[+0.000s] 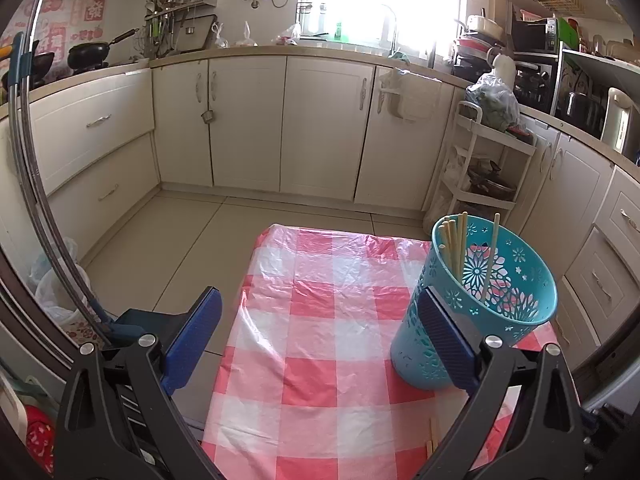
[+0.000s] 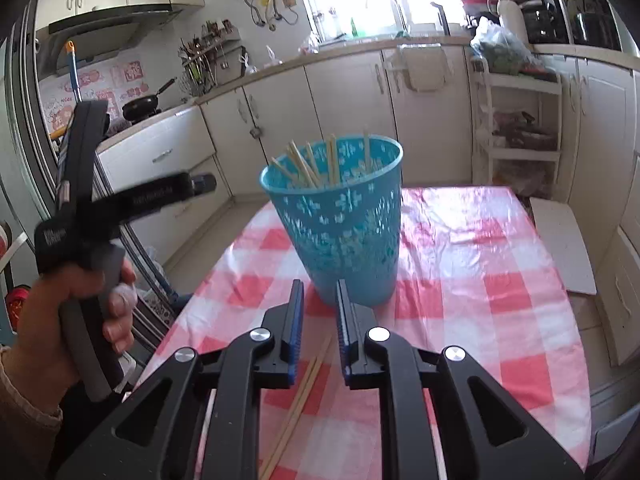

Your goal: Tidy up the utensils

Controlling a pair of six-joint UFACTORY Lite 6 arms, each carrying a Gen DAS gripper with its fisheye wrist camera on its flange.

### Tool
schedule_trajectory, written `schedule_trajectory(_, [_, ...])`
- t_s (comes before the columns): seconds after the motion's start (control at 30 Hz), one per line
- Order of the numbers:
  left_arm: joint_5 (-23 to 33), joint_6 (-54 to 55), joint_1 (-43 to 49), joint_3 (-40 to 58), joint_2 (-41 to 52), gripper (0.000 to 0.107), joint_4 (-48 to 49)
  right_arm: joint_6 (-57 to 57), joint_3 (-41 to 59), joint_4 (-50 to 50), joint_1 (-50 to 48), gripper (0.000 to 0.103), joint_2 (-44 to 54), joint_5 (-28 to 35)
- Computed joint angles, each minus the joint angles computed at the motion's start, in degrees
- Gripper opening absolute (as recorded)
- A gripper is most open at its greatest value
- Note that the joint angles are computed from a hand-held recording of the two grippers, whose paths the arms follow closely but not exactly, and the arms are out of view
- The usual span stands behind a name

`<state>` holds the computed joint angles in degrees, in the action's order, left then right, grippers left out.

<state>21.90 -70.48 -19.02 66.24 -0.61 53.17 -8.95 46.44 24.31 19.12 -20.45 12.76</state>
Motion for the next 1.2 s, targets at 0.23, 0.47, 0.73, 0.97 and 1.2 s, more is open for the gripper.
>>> schedule_trajectory(0.23, [0.4,0.61,-0.06,-0.53,-0.44,0.095,-0.3,3.09,-5.59,-1.04,0.9,0.016,-0.45,2.01])
schedule_trajectory(0.47, [0.77,2.93,0.03,-0.55,-0.19,0.095,-1.86,7.33,-8.16,-4.36,3.92,0.016,0.85,1.59])
schedule_trajectory(0.73, [1.27,5.68,0.1,-0.65,0.05,0.095,-3.55,12.03,-8.86,-8.48,7.8,0.016,4.52,0.39])
schedule_trajectory(0.97, [1.71,6.49,-0.68,-0.41,0.63,0.095,-3.71,17.41,-4.92,-14.39,8.25,0.016,9.15,-0.51])
schedule_trajectory(1.2, [2.04,8.7,-1.11,0.05,1.03,0.095,-4.98,19.67,2.77,-16.31,6.34,0.016,17.52,-0.18])
